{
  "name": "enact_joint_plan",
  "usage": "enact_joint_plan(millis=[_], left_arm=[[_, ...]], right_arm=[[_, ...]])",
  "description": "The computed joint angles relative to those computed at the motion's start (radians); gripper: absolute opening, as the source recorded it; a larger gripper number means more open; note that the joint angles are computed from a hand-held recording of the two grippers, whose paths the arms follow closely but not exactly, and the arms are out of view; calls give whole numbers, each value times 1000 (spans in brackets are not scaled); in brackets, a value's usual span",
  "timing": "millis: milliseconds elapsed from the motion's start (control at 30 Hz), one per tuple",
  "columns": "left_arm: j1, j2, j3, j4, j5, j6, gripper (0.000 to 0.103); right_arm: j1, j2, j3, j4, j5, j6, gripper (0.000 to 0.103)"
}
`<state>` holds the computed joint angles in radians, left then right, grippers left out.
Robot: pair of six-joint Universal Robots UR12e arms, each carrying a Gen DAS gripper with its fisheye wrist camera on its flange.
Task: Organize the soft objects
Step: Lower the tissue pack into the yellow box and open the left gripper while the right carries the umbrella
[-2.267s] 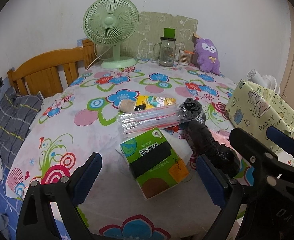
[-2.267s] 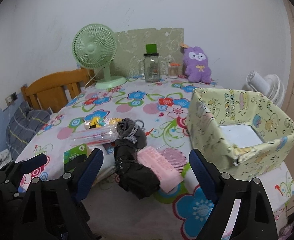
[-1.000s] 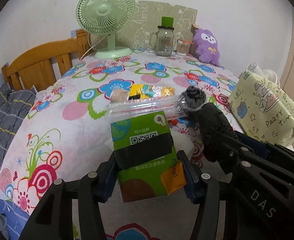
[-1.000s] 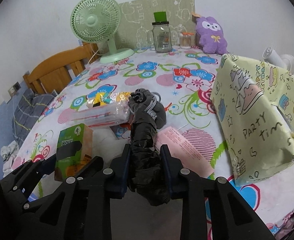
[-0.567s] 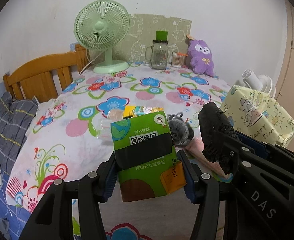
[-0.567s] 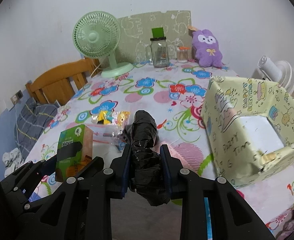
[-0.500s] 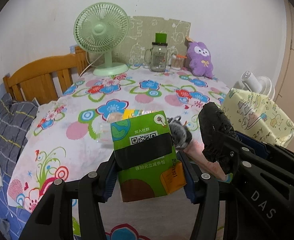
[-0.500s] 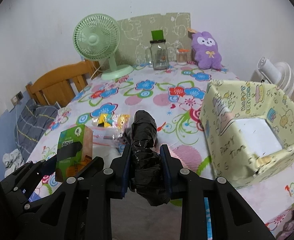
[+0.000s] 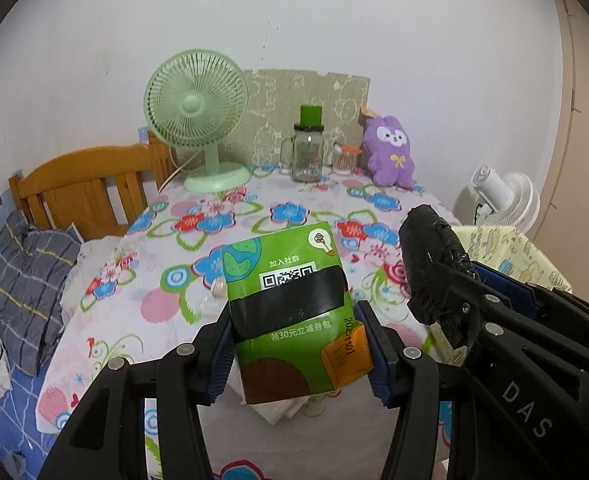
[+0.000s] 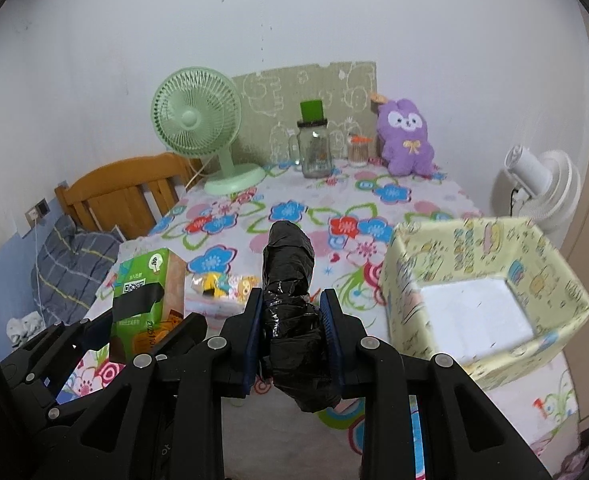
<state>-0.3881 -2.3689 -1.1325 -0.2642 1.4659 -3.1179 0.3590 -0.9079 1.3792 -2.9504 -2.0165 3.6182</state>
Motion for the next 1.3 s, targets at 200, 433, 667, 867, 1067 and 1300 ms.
enact_joint_plan(millis=[200,433,667,867,1067,1300], left_arm=[[-7,2,13,2,-3,7,57],[-20,-5,35,-6,-5,-1,57],[-37,-19,68,-19,2,-4,57],[-52,-33,96,-31,-2,-5,57],[-68,-50,128,-44,-1,-5,57],[-86,-75,170,-52,1,2,57]], right_arm=[[-4,-18,8,-8,-14,-4,31],[-15,-38,30,-14,-20,-11,31],[-31,-57,53,-22,-15,-27,31],[-47,-76,79,-33,-11,-33,31],[-64,-95,109,-45,-10,-41,31],[-85,-110,139,-70,-2,-54,31]])
